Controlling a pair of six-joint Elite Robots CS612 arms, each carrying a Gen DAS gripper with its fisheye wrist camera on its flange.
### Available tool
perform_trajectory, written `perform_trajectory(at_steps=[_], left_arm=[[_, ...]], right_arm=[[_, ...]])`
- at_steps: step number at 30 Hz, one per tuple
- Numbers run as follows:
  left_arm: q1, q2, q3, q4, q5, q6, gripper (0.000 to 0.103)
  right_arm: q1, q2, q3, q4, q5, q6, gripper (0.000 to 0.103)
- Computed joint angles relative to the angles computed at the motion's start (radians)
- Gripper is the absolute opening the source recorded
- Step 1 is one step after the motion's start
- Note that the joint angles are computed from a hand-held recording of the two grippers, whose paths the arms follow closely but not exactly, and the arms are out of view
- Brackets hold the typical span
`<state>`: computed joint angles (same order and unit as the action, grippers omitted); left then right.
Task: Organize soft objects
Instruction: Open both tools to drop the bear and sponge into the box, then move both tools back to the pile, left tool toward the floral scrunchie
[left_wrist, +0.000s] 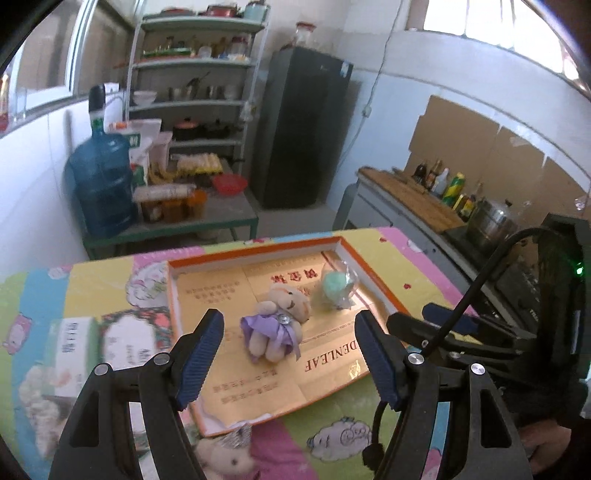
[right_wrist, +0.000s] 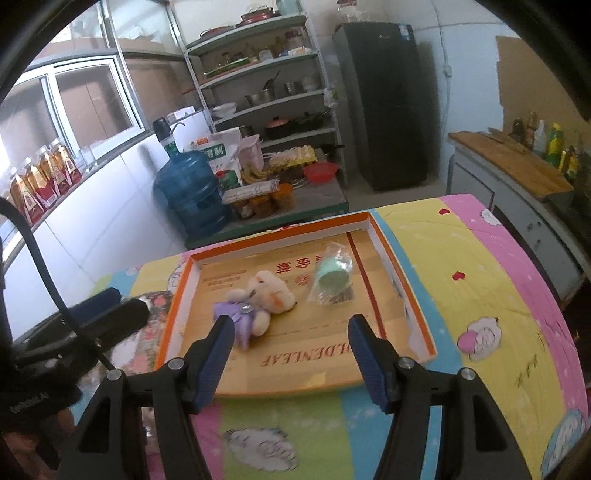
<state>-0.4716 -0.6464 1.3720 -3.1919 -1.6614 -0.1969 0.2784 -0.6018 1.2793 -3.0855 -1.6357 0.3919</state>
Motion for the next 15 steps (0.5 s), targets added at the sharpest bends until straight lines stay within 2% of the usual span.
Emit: perform_trajectory(at_steps=[7,15], left_arm=[[0.03,-0.068,0.115,-0.096,-0.01,0.03,0.075],[0.075,-0.127,0.226,-0.177,-0.02,0.032,0.075]], right_arm=[[0.057,-0.022,0.019,-0.014,-0.081,0.028,0.064],[0.114,-0.028,0.013,-0.022,-0.126,0.029,0.064]])
